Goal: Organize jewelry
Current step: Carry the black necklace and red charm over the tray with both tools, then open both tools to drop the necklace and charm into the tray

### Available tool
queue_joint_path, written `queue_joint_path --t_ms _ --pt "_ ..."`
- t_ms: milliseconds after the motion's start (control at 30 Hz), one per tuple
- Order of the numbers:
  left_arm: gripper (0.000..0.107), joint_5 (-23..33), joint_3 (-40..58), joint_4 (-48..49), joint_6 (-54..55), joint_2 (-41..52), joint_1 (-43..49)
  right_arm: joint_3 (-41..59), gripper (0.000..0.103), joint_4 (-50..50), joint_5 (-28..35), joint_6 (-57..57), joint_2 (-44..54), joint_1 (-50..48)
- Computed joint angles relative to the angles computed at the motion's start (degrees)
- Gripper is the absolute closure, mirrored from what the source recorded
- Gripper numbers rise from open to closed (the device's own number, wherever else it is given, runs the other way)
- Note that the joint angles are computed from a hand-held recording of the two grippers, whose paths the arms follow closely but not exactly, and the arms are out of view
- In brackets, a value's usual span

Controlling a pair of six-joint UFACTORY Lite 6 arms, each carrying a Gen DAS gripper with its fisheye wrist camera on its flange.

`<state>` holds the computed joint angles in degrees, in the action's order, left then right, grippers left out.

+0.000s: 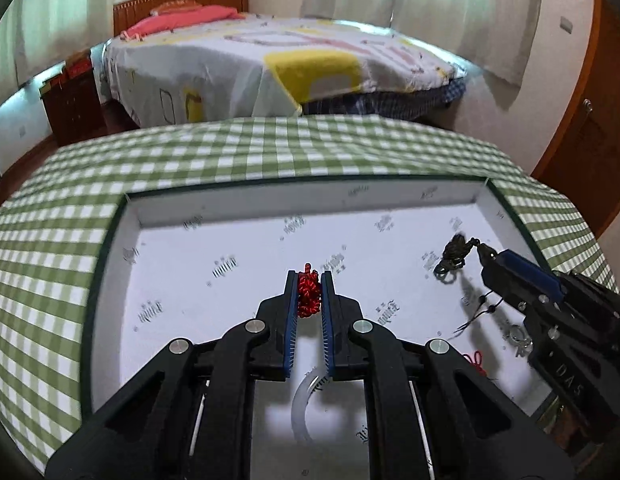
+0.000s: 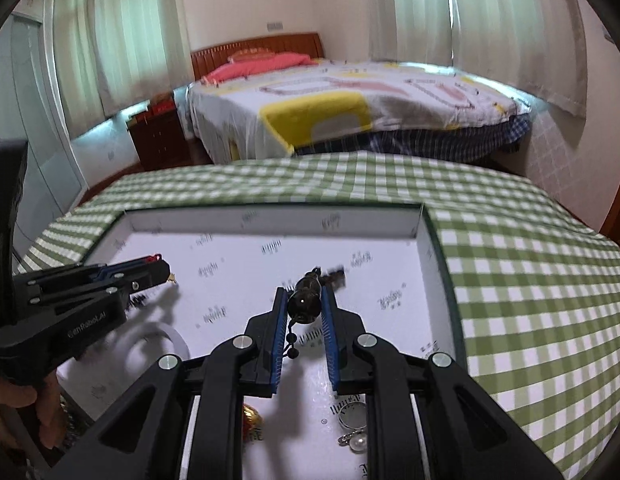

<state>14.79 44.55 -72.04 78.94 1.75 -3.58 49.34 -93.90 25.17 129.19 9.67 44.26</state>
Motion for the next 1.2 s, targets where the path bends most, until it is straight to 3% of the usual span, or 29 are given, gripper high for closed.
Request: queue_joint_path --t_ms 200,367,533,633,800,967,1200 --pt "0.094 -1.5 1.3 9.6 -8.7 1.1 -1.7 3.0 0.085 8.3 -3.8 -9.0 3.3 -1.8" --pt "0.087 1.7 3.4 12.2 -12.7 3.0 -0.3 3.2 0.085 11.1 -5.0 -11.7 3.6 -1.7" --pt "0.061 2.5 3.2 11.0 -12.1 2.5 0.4 3.0 0.081 11.9 -4.9 -12.2 3.4 -1.5" --pt "0.055 2.7 2.0 9.4 -10.1 0.9 1.0 3.1 0.072 11.9 -4.7 -12.2 3.1 -1.4" --pt "0.044 3.5 -1.2 4.0 -3.6 -3.5 2.3 1.7 0.064 10.7 -3.2 -10.5 0.7 -0.4" --pt "0.037 4.0 -3.3 3.8 -2.8 -8.6 2.8 1.2 0.060 12.0 -0.8 -11.9 -2.1 1.3" --pt "0.037 10.4 -4.4 10.3 -8.7 -17.0 8.2 -0.7 0.058 15.2 3.4 -14.2 -8.3 4.4"
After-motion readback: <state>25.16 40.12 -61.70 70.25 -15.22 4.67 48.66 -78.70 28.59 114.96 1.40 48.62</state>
